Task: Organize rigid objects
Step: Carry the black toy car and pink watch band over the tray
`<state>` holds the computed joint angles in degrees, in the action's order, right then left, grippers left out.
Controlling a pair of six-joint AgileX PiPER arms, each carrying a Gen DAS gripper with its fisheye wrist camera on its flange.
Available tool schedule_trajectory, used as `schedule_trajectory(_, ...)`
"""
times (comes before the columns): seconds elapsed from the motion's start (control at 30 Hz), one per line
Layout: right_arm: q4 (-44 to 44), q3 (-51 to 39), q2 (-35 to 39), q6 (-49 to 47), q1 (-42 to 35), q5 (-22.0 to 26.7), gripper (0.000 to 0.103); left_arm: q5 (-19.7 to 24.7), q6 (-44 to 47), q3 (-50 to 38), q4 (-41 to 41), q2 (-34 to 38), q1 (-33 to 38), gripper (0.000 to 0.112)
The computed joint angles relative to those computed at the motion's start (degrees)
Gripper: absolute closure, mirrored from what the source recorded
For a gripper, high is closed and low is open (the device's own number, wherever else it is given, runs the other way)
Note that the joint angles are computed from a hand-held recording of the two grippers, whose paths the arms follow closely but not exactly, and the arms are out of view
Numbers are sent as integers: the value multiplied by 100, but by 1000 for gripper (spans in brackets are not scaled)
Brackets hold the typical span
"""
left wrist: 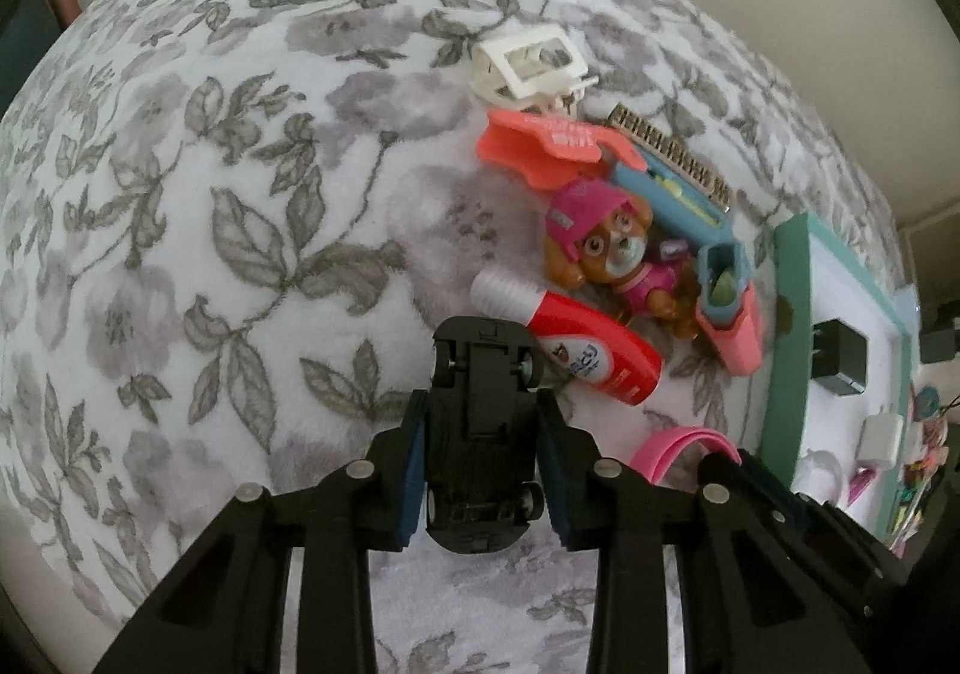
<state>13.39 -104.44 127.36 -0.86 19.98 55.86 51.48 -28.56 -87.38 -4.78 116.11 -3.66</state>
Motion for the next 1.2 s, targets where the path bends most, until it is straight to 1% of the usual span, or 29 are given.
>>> schedule_trajectory(0.37,535,189,-461,-277,-317,-181,89,-174,-161,94,267,-484,-34,78)
schedule_trajectory(0.5,523,328,-778,-245,-448,-348,89,-273,-267,159,468,-766,-121,78)
schedule_trajectory(0.6,475,371,-966,-191,-585,-390,89,-249,-333,52,580,-835,-220,78)
schedule_trajectory(0.8,163,396,-1134,28,-849,-444,89,132,-348,-686,674,-501,-656,78)
schedule_trajectory(0.93,-200,307,-1120,223,-1036,-411,89,547,-200,-1541,598,-101,-932,78)
schedule_trajectory(1.2,-488,272,-1139,497,-1584,-429,89,1207,-85,-3129,622,750,-1551,78)
